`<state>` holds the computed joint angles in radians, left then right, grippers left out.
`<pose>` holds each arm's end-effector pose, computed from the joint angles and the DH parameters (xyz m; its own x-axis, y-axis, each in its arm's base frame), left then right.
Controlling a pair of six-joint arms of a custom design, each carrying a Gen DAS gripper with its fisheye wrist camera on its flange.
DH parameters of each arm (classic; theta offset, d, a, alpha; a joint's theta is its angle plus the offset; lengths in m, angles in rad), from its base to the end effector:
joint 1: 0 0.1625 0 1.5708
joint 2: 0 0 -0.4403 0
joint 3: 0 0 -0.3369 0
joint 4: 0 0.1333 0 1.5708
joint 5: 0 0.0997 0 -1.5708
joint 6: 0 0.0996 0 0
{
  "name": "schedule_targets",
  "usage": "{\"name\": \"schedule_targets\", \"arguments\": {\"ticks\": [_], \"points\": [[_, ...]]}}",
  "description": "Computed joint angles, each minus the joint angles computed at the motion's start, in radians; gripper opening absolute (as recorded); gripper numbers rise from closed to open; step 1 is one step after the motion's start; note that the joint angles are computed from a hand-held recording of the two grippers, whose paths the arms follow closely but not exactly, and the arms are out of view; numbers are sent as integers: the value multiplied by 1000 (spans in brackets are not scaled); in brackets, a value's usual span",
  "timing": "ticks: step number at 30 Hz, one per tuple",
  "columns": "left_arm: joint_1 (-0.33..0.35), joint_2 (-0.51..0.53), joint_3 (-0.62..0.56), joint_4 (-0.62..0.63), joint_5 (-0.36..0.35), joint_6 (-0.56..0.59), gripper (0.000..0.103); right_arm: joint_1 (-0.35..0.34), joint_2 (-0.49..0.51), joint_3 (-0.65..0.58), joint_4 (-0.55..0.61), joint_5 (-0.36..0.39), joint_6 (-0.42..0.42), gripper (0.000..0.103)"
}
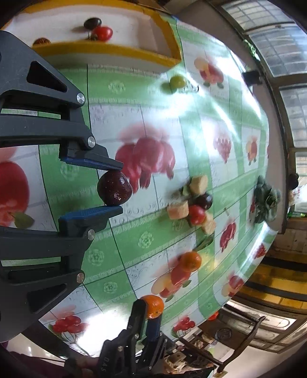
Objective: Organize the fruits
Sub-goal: 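Carry the plum and tangerine into the white tray and open both tools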
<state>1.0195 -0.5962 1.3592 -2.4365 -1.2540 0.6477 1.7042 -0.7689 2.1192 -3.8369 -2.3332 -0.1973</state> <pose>-0.2354 -0.6966 0.0930 -0.3445 0.8865 -0.3090 0.9140 0.3919 0.1052 0.1315 -0.4949 0.1751 -0.7584 0.3197 0.5680 -0.2342 0.6796 -0.6952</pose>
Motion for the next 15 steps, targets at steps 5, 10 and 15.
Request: {"name": "schedule_targets", "arguments": {"ticks": [5,10,15], "points": [[12,-19,-8,-25,13,-6,29,26,30,-87,69,18,-21,36],[29,-33,-35,-43,29,-17,29,46,55,-170,145,48,-33,36],[51,-40,-74,-48,44,-23,29,71,95,-277,238,64,-58,36]]}}
